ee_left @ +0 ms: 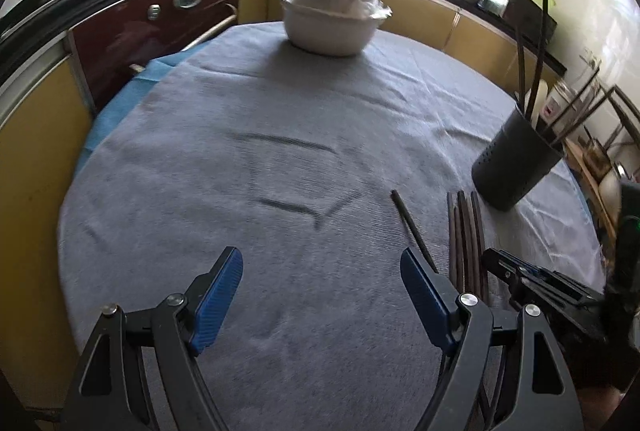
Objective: Organize utensils
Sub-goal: 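Close the left tool on a dark chopstick while the right tool grasps another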
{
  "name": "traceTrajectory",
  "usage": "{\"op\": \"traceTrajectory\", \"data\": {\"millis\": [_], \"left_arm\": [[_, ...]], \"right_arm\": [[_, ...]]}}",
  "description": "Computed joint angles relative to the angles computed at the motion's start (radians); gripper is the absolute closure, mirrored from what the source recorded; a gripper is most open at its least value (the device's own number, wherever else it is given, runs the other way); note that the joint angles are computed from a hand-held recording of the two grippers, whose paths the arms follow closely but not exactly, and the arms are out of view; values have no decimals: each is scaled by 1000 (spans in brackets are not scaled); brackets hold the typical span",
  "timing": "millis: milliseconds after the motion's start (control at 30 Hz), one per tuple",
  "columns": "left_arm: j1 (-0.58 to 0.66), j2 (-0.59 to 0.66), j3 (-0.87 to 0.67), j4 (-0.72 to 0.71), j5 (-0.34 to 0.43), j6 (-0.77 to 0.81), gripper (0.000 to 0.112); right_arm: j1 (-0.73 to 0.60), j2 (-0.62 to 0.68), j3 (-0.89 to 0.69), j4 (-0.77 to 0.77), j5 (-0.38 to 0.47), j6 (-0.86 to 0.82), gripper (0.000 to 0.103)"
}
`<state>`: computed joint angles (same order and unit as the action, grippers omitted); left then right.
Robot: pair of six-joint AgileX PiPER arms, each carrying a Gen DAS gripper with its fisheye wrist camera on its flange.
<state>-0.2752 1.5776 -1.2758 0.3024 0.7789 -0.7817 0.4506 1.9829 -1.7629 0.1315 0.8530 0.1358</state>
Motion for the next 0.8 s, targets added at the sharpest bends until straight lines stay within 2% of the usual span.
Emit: {"op": "traceTrajectory", "data": {"millis": [167,333,400,467,533,567,633,667,733,800], "left_arm": [[9,105,-103,-46,27,49,31],[4,220,-247,-71,85,100,31],[5,272,-313,-87,117,128,31],[13,292,-335,-127,115,164,38],[14,321,-367,-140,139,178,58],[2,322,-363,-101,132,160,61],[-9,325,-360,-78,118,176,78],[-8,322,-352,-90,104,198,82],[7,316,-340,-143,77,259,102],[12,311,-333,-166,68,290,103]], "right_arm": [[14,-29,39,-48,-11,-38,87],[-53,-31,49,109,0,-125,86],[-70,-33,53,128,-8,-133,86],[-92,-28,44,173,-8,-158,86],[-105,-17,21,201,1,-169,86],[-108,-13,10,204,4,-170,86],[-111,1,-13,208,6,-167,86],[-112,13,-31,209,13,-158,86],[-108,51,-86,217,37,-142,86],[-99,75,-118,212,44,-127,86]]}}
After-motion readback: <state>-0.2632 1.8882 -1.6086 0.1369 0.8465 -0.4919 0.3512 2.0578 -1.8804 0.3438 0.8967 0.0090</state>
